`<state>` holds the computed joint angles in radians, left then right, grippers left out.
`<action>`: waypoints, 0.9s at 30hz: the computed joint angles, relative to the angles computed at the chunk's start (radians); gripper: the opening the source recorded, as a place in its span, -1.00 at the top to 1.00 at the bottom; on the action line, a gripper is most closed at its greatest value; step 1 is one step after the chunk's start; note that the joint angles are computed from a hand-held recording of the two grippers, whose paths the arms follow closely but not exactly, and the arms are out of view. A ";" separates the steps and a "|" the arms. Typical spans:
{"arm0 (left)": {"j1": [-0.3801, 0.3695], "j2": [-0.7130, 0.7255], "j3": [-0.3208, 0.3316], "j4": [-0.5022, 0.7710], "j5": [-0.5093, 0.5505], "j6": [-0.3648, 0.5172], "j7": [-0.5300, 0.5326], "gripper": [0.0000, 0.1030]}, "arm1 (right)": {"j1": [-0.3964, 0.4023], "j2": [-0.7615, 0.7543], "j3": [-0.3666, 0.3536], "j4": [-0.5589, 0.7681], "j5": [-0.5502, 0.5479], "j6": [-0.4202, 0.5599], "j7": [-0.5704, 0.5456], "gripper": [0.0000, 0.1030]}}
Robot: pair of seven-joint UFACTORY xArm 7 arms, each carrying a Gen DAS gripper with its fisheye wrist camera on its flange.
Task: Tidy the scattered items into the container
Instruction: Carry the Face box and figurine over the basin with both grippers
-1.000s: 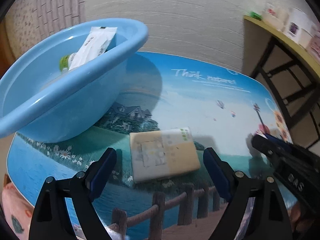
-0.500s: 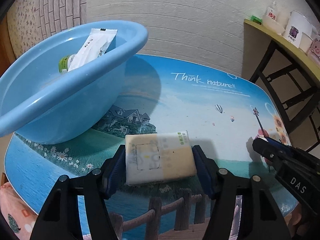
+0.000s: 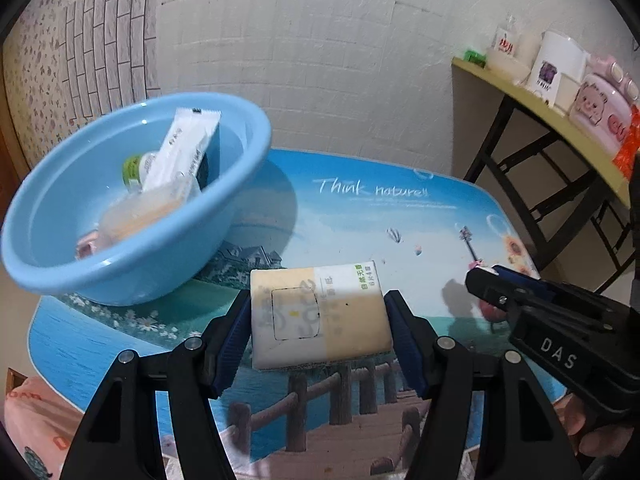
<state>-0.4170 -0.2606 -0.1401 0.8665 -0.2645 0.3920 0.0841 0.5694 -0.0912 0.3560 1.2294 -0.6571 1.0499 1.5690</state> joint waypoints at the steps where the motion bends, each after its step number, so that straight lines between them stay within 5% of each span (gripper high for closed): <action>1: -0.003 -0.013 0.007 -0.003 -0.008 0.001 0.009 -0.23 | 0.002 0.003 0.003 0.011 -0.002 0.006 -0.001 0.51; 12: -0.008 -0.079 0.083 0.007 -0.088 0.001 0.125 -0.23 | 0.091 0.141 -0.008 0.230 -0.082 0.068 -0.047 0.51; 27: 0.056 -0.031 0.192 0.139 -0.283 0.067 0.417 -0.24 | 0.262 0.444 -0.155 0.679 -0.097 0.119 -0.273 0.51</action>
